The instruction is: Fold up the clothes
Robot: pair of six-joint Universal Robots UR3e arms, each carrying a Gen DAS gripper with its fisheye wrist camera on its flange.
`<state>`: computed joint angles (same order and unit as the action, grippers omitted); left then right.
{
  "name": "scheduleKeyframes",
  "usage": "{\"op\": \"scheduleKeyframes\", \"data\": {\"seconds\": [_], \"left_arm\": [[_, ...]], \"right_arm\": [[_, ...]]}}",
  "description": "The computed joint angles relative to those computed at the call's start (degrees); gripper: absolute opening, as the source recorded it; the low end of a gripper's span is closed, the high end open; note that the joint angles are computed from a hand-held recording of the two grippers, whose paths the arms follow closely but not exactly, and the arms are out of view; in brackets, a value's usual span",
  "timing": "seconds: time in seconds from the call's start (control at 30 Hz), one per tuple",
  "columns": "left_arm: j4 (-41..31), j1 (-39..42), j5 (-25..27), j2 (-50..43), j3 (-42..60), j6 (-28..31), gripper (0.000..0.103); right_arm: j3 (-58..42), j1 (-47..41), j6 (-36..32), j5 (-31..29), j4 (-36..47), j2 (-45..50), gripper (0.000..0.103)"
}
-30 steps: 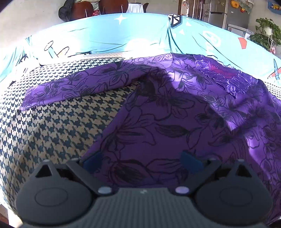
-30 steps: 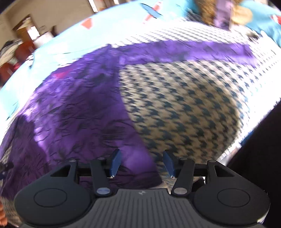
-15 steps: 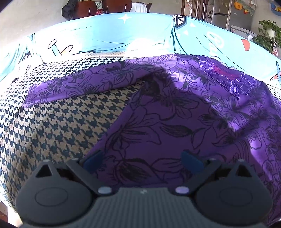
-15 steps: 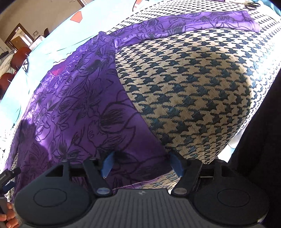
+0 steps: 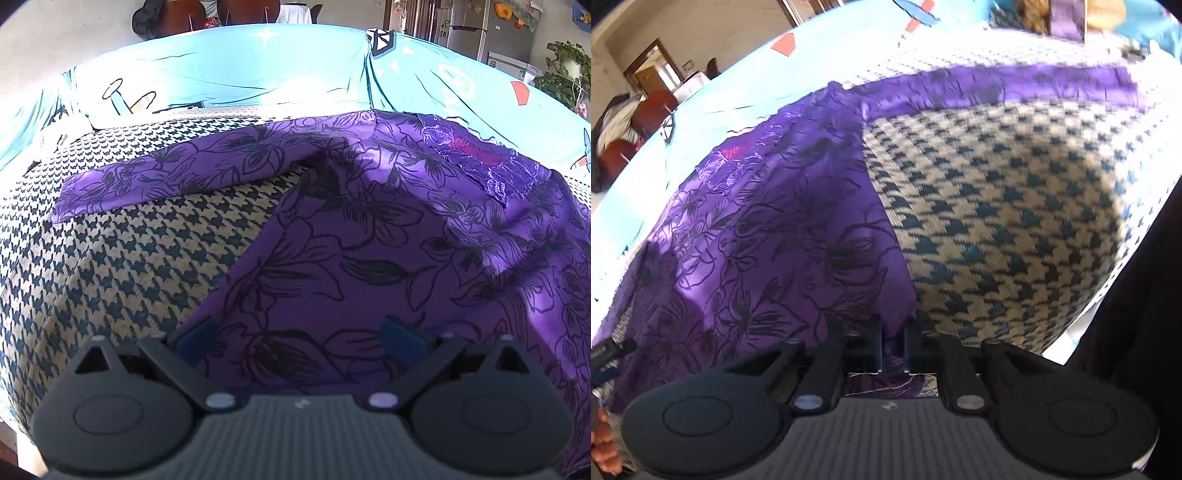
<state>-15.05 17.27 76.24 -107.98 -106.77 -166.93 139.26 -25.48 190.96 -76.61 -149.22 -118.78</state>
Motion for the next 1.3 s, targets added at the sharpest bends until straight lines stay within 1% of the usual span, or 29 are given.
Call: {"op": "scheduleKeyframes", "data": {"seconds": [0.1, 0.17, 0.23, 0.3, 0.43, 0.5, 0.57, 0.67, 0.73, 0.77, 0.9, 1.0, 1.07, 1.1, 1.17, 1.3], "left_arm": [[0.0, 0.5, -0.2, 0.2, -0.2, -0.1, 0.1], [-0.4, 0.8, 0.1, 0.3, -0.2, -0.3, 0.1], [-1.1, 0.9, 0.7, 0.3, 0.0, -0.4, 0.1], [-1.8, 1.2, 0.6, 0.5, 0.0, -0.4, 0.1], [-1.7, 1.2, 1.2, 0.7, -0.4, -0.2, 0.1], [-2.1, 1.2, 1.3, 1.0, -0.6, 0.0, 0.1], [-2.5, 1.2, 1.5, 1.3, -0.9, 0.2, 0.1], [-2.3, 1.5, 1.3, 2.1, -1.7, 0.5, 0.1], [-1.8, 1.8, 0.9, 2.5, -2.2, 0.2, 0.1], [-1.5, 2.0, 0.8, 2.7, -2.3, 0.0, 0.1], [-1.3, 2.4, 0.6, 3.1, -2.6, -0.5, 0.1], [-1.3, 2.5, 0.8, 3.2, -2.7, -0.2, 0.1], [-1.5, 2.6, 0.8, 3.3, -2.7, 0.0, 0.1], [-1.5, 2.6, 0.7, 3.3, -2.6, -0.1, 0.1], [-1.6, 2.8, 0.5, 3.4, -2.7, -0.2, 0.1], [-1.7, 2.8, 0.1, 3.6, -2.6, -0.2, 0.1]], "right_arm": [[-1.4, 3.4, 1.5, -4.7, 0.6, -1.1, 0.01], [-2.3, 3.2, 2.0, -5.5, 3.2, -4.0, 0.01], [-3.3, 1.9, 0.8, -5.6, 6.5, -7.6, 0.01], [-3.9, 2.3, -0.3, -7.4, 7.9, -8.9, 0.01], [-4.9, 6.4, 0.8, -12.7, 7.9, -4.4, 0.009], [-6.2, 10.1, 1.8, -16.8, 6.5, -1.0, 0.01], [-6.4, 11.3, 2.1, -18.3, 5.5, -0.2, 0.012], [-4.7, 10.6, 3.4, -19.7, 2.7, -1.8, 0.013], [-3.3, 8.5, 1.6, -15.7, 1.2, -3.9, 0.018], [-3.1, 7.5, -0.1, -12.7, 1.3, -4.5, 0.018], [-1.9, 1.1, -6.4, 4.7, 4.8, -7.3, 0.018], [-2.9, 2.2, -8.3, 10.7, 4.8, -3.6, 0.018], [-4.3, 5.4, -8.8, 11.7, 3.0, 0.7, 0.018], [-5.2, 8.3, -7.8, 11.1, 1.0, 3.5, 0.018], [-6.8, 11.5, -8.1, 11.1, -1.3, 8.0, 0.018], [-10.7, 17.5, -9.1, 10.3, -4.2, 15.1, 0.018]]}}
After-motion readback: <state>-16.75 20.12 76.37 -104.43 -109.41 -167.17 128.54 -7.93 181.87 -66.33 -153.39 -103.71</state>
